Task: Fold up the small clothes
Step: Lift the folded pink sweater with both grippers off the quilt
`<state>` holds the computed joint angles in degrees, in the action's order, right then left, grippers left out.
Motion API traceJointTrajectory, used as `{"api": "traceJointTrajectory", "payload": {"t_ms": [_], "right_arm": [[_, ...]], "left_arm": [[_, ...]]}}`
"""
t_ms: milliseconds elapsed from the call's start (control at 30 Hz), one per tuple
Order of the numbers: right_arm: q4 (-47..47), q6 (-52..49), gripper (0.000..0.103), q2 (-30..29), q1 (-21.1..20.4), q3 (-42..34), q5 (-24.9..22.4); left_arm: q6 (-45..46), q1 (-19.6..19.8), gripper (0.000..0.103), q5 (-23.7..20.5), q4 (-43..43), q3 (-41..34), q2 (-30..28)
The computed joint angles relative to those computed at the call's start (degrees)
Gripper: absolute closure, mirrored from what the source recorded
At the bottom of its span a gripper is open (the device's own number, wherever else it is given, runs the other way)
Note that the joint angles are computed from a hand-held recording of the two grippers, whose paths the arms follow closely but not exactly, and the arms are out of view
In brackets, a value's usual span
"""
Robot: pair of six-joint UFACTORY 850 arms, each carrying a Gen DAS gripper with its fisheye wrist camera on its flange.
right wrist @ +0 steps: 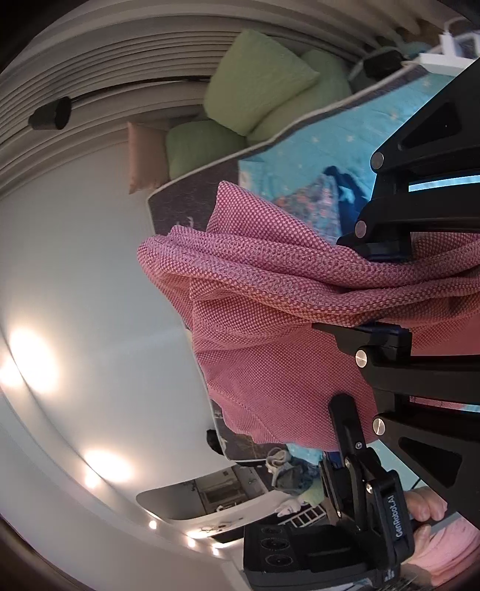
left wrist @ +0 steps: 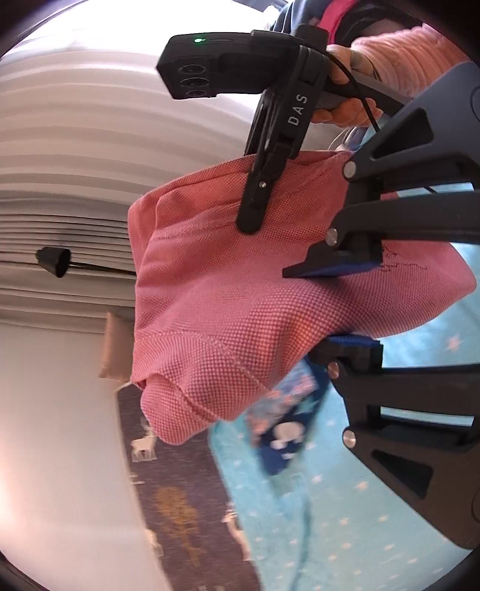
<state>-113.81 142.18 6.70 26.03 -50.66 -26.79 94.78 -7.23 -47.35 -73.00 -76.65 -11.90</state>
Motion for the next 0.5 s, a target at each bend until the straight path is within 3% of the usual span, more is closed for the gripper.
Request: {"api": "traceJointTrajectory", "payload": {"t_ms": [133,333,500], "right_arm": [[0.1,-1.5,0.080,-2.9,-4.9,-4.8,4.2],[-1.5,-1.0,0.080,-8.6,-11.2,-11.3,8.2],[-7.9,5.9,0.080,-16.5,-15.8,-17.7,11.5]], "left_arm": [[-1.7,-2.7,0.076,3.1,0.1,-4.8,-3.4],[-8.8,-5.2,0.076,3.5,3.7,-14.9,-11.7],[-14.5,-7.3,0.076,6.9,8.3,-25.3,-20.4]]}}
